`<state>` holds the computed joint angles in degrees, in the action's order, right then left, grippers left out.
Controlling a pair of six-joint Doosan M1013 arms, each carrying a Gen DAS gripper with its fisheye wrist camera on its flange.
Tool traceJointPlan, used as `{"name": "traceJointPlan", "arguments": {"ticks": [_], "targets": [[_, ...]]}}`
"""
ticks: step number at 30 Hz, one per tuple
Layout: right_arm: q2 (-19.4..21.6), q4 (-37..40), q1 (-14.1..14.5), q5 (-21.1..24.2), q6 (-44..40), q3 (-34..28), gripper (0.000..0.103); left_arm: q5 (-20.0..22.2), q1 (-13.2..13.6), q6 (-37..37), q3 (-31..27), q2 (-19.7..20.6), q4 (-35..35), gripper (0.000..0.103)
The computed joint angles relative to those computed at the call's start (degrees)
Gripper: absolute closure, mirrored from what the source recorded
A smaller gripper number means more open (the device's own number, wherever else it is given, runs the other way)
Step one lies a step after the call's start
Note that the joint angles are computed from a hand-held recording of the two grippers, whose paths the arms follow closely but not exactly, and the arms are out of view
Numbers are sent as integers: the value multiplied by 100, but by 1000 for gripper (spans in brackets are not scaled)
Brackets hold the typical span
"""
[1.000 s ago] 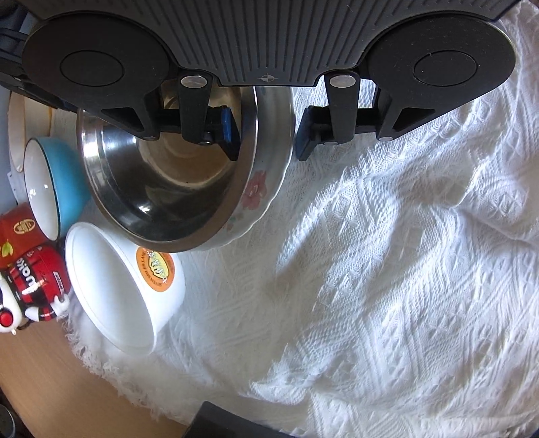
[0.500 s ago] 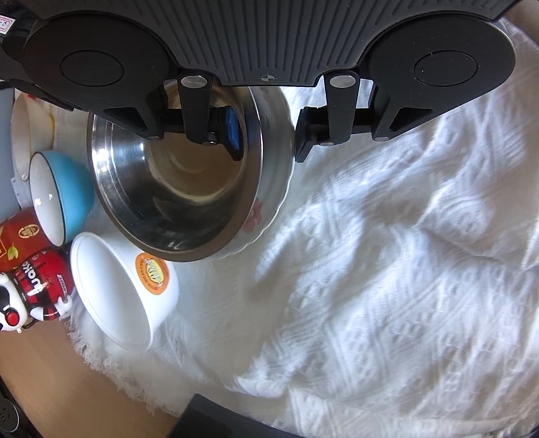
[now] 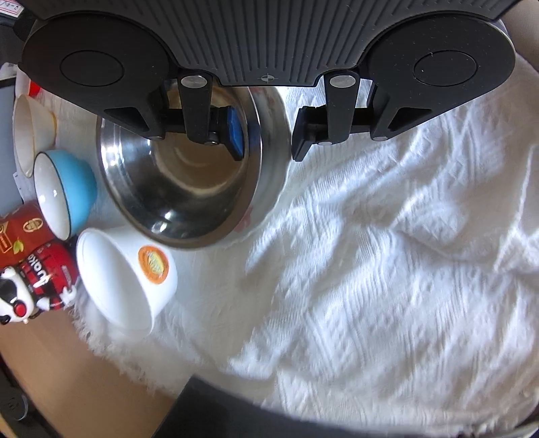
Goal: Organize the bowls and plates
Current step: 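Lift the steel bowl with both grippers and lower it onto the floral plate, then open both grippers and move them to the gold-rimmed cream bowl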
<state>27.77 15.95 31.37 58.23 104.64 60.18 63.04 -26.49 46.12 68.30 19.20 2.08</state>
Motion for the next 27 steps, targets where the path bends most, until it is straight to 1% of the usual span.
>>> {"name": "traceJointPlan", "arguments": {"ticks": [4,6,8,9,11,13,16,18,19,21,22,24,27], "targets": [[-213,-548,46,-394,358,269,30,-288,-57,-219,49,-133,325,70],[-336,-750,32,-534,615,415,28,-423,-107,-280,33,-170,536,70],[-490,-977,9,-704,907,601,25,-596,-142,-248,13,-191,592,70],[-569,-1153,6,-756,1106,686,23,-677,-163,-204,6,-201,567,70],[-767,-1552,-3,-970,1473,929,16,-861,-183,57,-31,-184,335,70],[-976,-2079,2,-1091,1939,1170,15,-985,-220,416,-86,-131,23,70],[-1240,-2894,26,-985,2506,1418,13,-1135,-271,1046,-193,-7,-658,70],[-1447,-3703,72,-940,3012,1612,6,-1204,-316,1489,-287,110,-1206,70],[-1552,-4228,109,-863,3343,1700,0,-1220,-348,1689,-344,174,-1429,70],[-1682,-4988,135,-603,3706,1773,0,-1183,-439,1897,-475,298,-1672,70],[-1740,-5207,116,-501,3749,1802,0,-1143,-481,1973,-548,360,-1807,70],[-1857,-5325,-4,-392,3642,1869,0,-999,-556,2199,-721,498,-2077,70],[-1945,-4938,-318,-330,3181,1878,0,-722,-689,2256,-1117,762,-2066,70]]}}
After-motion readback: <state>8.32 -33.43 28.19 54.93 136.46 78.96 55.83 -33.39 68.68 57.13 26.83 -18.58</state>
